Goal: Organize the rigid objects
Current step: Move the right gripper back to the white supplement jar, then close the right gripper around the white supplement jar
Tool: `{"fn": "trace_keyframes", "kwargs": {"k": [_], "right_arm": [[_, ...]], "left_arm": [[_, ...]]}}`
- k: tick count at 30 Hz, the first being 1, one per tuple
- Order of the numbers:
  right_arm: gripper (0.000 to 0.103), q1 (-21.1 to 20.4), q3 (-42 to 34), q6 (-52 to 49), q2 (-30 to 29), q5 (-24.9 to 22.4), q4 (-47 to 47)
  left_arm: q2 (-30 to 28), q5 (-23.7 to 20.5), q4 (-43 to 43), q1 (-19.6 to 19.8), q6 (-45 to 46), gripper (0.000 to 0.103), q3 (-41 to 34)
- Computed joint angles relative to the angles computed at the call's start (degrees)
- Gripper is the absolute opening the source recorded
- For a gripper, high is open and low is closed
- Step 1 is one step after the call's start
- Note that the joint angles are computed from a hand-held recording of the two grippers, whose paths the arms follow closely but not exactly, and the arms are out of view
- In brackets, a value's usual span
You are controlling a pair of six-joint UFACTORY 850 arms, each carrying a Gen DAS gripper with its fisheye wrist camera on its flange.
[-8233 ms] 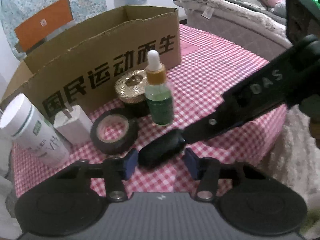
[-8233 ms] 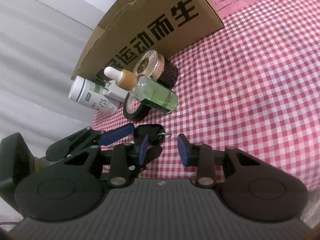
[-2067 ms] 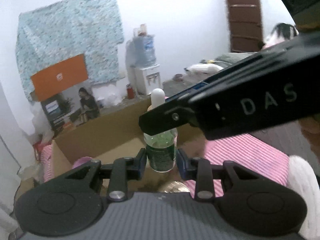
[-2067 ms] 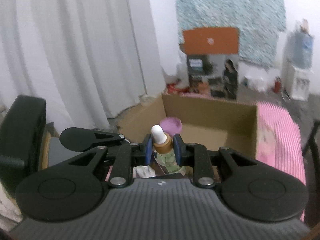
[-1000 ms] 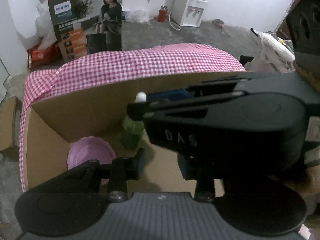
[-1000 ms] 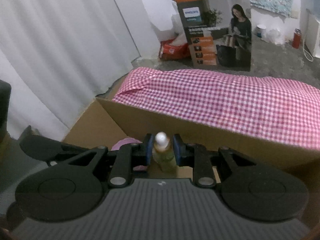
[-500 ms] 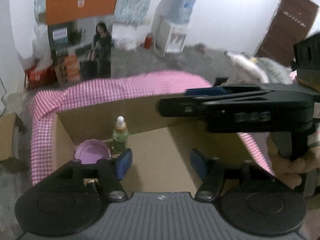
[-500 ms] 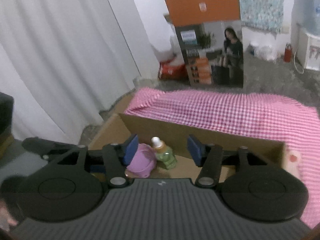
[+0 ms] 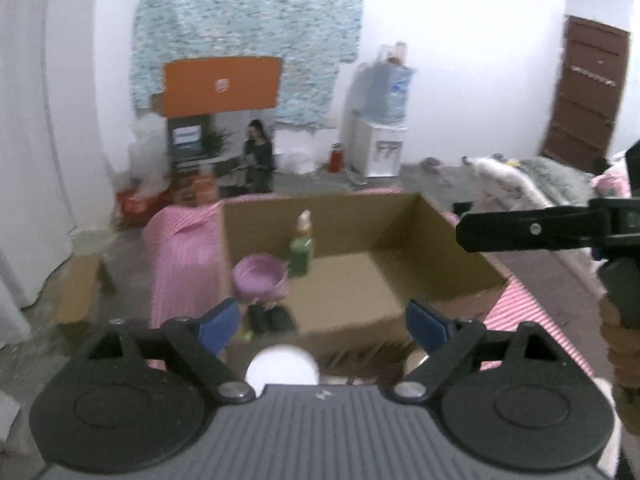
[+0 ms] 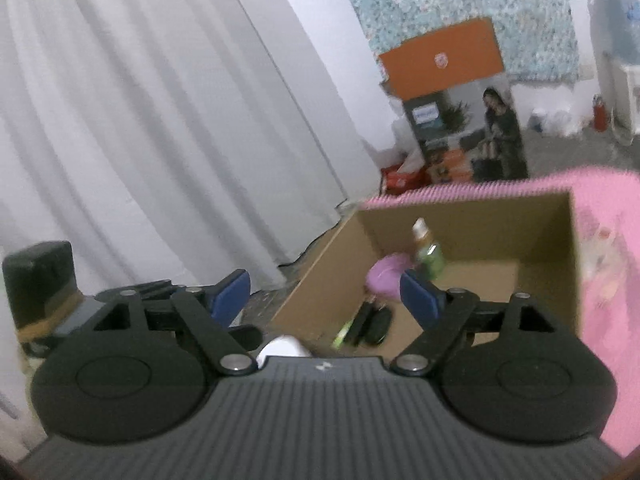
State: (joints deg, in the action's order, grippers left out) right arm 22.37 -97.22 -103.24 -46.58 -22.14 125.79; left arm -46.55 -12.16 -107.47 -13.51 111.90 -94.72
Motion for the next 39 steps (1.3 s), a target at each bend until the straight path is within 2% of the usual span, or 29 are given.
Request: {"fn": "trace_keyframes", "kwargs": {"k": [2,5,8,13,14,17,18,20,22,27,31,36,39], "right_arm": [[0.082,1.0,-0.2,2.2,-1.0,-0.8,-1.5],[0.082,2.2,-4.3,13.4,-4.4,-0.8,-11.1],[0.077,3.5,-11.3,26.9,-9.2,0.6,-23.5],[0.064,4.8,-23.6,50.6,-17.2,0.5,-44.8],[0.06,5.0,-26.1,55.2,-18.8,0.3,-48.9],[0.052,5.1,-35.4,69.1,-24.5,-1.9,-60.9],[0.05,5.0,-38.9,73.1,-26.6,-3.0,-64.4],[0.044,5.0,-41.1,76.3,-28.0,-4.0,-67.3],[0.038,5.2,-42.1,79.1,-28.5,-3.7,-70.4],[0.034,5.3,-38.8,75.8,-26.6,-2.9,-67.1],[0.034,5.6,-35.8,71.1,-24.6,-2.4,-62.9],[0.034,6.3,-28.4,56.0,-19.2,-1.0,-50.3],[0.034,6.7,-24.1,43.8,-15.6,-0.2,-40.2]], "left_arm": [[-0.5,1.6,-4.3,-0.2,3.7,0.091,0.8],[-1.5,2.5,-12.9,-0.2,11.4,0.088,1.5],[-3.4,3.2,-20.9,0.0,19.7,0.079,0.6],[-5.4,1.6,-19.5,0.9,17.7,0.068,-0.5],[-5.8,1.5,-18.9,1.0,17.1,0.063,-0.8],[-6.8,0.5,-12.8,1.5,10.7,0.055,-2.0],[-6.9,0.3,-14.7,1.5,12.6,0.055,-1.9],[-6.7,0.3,-21.8,1.3,20.2,0.054,-1.2],[-6.4,-0.3,-24.3,1.4,23.0,0.054,-0.4],[-5.3,-0.4,-25.7,1.3,24.3,0.054,1.1],[-2.8,-0.4,-34.7,1.2,33.7,0.054,3.9],[2.2,-2.5,-49.8,1.0,49.8,0.054,8.9],[5.1,-4.7,-52.3,0.8,52.7,0.054,11.1]]}}
